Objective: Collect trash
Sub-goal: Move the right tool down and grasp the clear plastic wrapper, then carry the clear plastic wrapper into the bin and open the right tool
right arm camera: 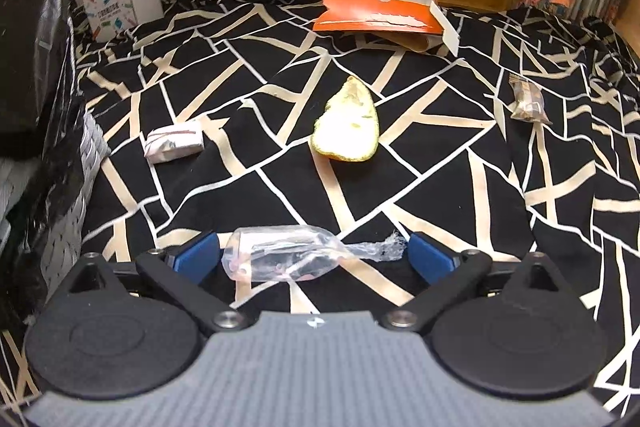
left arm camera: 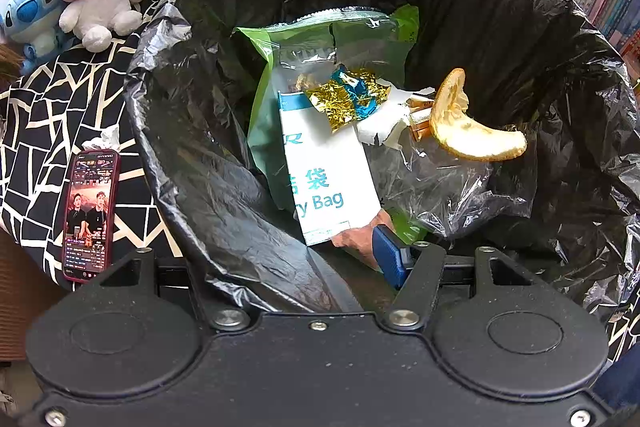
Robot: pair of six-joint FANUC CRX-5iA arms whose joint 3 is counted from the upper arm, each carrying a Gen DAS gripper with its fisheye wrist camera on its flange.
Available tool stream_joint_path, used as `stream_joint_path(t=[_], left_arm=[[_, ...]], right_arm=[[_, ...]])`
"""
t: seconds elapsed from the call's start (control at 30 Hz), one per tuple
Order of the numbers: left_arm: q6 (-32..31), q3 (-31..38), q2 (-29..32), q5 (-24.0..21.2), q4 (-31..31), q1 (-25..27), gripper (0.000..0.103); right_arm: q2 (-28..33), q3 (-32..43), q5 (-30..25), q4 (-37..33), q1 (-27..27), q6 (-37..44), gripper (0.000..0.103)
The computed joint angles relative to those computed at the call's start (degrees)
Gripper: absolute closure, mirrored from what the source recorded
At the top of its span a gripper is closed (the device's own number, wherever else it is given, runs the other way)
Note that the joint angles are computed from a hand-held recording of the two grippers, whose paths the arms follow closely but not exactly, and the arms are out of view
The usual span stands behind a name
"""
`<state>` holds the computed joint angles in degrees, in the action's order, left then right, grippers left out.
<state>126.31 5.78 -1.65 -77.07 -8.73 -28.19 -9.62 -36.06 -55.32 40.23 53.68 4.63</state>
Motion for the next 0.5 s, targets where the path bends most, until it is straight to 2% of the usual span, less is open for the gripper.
stream_joint_path(t=[0.07,0.5], left_arm=[[0.0,0.0,0.0,0.0,0.0,0.0,0.043],[0.1,0.0,0.0,0.0,0.0,0.0,0.043]], right_arm=[[-0.2,-0.1,0.0,-0.1,0.1,1.0,0.0],[-1.7,-0.7,-0.9,0.3,0.6,2.0,0.018]])
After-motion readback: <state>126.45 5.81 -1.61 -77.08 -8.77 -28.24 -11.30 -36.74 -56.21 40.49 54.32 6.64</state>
